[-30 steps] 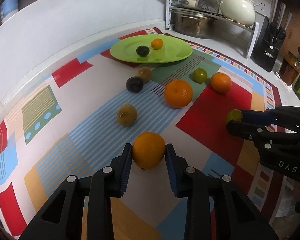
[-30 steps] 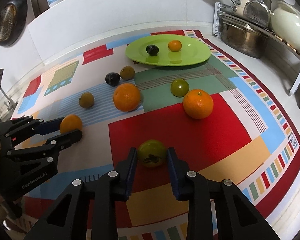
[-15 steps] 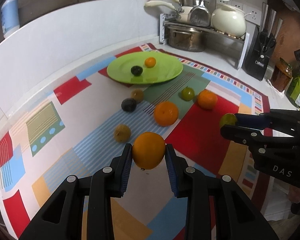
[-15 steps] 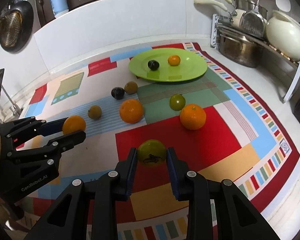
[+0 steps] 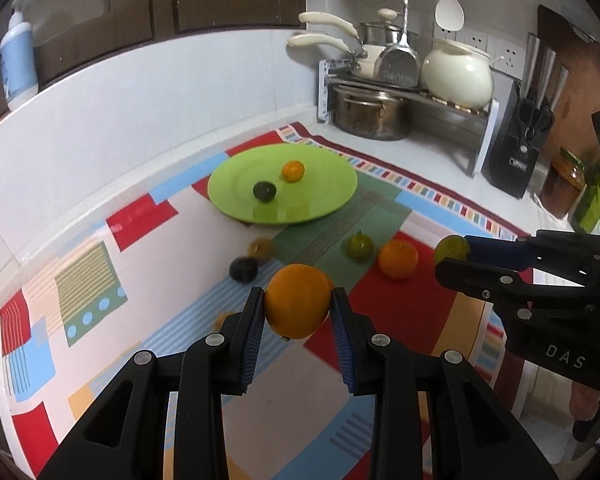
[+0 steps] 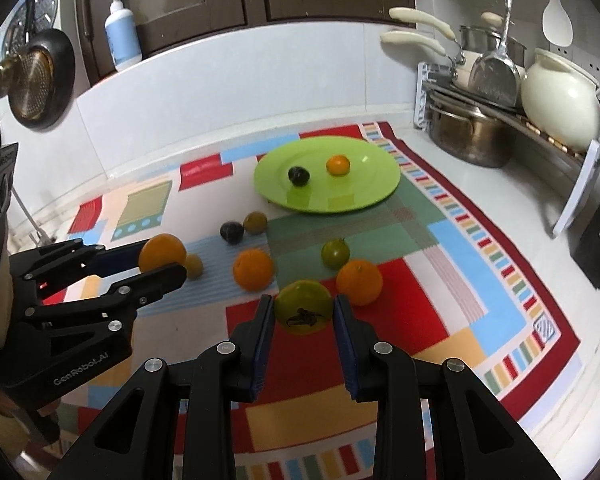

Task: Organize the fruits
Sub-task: 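Carry orange and green fruit onto the green plate and open both tools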

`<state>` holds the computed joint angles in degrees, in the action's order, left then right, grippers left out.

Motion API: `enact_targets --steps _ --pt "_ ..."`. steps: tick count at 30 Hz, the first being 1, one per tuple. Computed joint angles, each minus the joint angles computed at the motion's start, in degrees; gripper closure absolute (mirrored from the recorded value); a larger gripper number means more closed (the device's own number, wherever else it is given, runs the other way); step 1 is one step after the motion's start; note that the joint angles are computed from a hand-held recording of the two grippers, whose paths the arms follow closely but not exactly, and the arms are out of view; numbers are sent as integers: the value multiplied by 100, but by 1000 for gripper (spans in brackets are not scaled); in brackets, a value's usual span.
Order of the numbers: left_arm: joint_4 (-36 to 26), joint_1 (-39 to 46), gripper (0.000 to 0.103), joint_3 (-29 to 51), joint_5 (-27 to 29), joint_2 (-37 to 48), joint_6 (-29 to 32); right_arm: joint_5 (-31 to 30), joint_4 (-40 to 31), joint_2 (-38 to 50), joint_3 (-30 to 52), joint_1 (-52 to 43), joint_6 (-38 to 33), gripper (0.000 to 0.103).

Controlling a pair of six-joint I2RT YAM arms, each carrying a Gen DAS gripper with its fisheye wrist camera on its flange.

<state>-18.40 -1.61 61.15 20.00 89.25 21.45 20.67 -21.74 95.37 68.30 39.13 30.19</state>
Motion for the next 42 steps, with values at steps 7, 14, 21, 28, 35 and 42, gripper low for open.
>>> enact_targets --steps 7,14,21,28,35,42 --pt "26 -324 70 430 -357 124 -253 -448 83 -39 221 -474 -482 72" --pt "-167 -487 70 1154 -528 514 -399 -710 98 161 710 -852 -899 72" --pt "-697 -548 70 2327 -557 1201 -490 -1033 -20 685 1487 -1210 -1190 72" --pt "-1205 -621 70 3490 -626 1965 -484 -1337 -323 1309 2398 -1494 -1326 72" --pt "-1683 -669 70 4702 -641 2883 -495 -1466 -680 1978 3325 -1712 -1516 72" --pt "-2181 -699 70 6036 -693 3887 -471 -1628 -1076 2844 4405 -1939 -1602 72"
